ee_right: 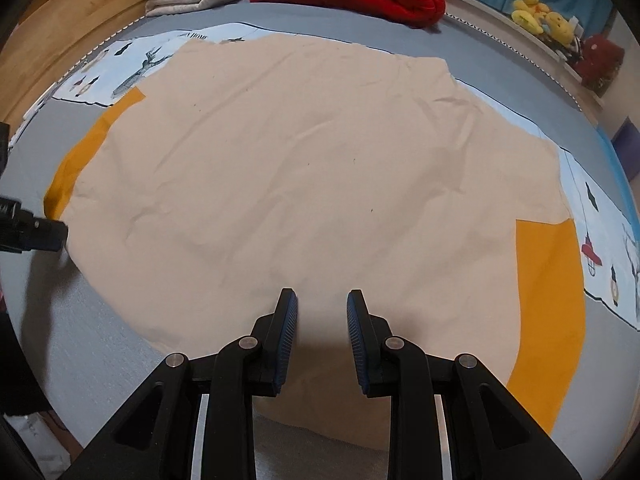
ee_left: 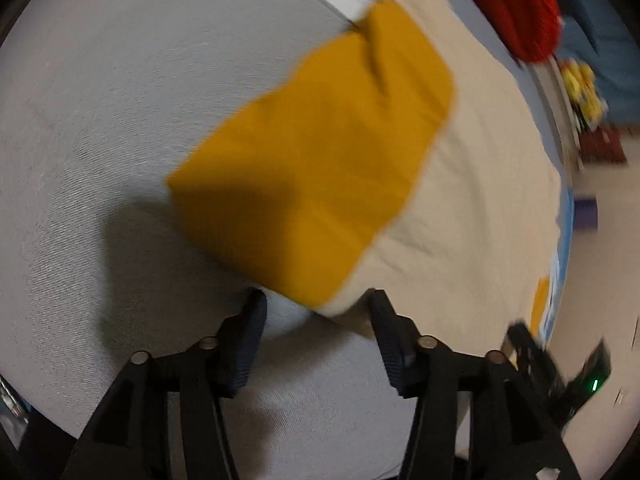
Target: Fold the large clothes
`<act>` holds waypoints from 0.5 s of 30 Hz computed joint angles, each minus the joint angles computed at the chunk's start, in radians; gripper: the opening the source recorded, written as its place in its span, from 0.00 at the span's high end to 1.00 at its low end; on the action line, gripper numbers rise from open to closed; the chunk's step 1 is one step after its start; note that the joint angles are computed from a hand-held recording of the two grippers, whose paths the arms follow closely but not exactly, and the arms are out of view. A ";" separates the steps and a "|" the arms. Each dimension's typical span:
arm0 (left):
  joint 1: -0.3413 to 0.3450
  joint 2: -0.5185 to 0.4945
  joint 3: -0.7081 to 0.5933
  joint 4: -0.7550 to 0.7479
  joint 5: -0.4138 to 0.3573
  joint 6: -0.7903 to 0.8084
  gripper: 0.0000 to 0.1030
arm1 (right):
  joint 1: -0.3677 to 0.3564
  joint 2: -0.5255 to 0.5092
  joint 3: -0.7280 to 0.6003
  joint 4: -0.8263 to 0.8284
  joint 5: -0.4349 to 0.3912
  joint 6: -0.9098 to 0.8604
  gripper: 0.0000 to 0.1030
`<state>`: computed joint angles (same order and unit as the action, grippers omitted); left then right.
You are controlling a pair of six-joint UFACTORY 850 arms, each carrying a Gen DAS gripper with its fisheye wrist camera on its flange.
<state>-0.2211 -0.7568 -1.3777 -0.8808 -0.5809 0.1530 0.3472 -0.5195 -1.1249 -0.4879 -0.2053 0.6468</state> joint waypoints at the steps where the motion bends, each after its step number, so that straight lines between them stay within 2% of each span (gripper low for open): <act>1: 0.004 -0.002 0.002 -0.024 0.002 0.006 0.50 | -0.001 0.000 0.000 0.003 -0.001 -0.003 0.74; 5: 0.014 -0.019 -0.005 -0.149 0.017 0.070 0.39 | -0.002 -0.014 -0.017 0.042 -0.006 -0.042 0.74; 9: 0.011 -0.009 0.004 -0.207 0.099 0.096 0.39 | -0.006 -0.016 -0.019 0.094 -0.003 -0.089 0.74; 10: 0.013 -0.007 0.008 -0.226 0.117 0.104 0.40 | -0.006 -0.016 -0.019 0.096 -0.003 -0.092 0.74; 15: 0.009 -0.010 0.002 -0.326 0.153 0.167 0.63 | -0.007 -0.021 -0.021 0.106 -0.002 -0.104 0.74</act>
<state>-0.2118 -0.7671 -1.3755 -1.2067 -0.4282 0.3195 0.3404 -0.5402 -1.1463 -0.3818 -0.2073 0.5424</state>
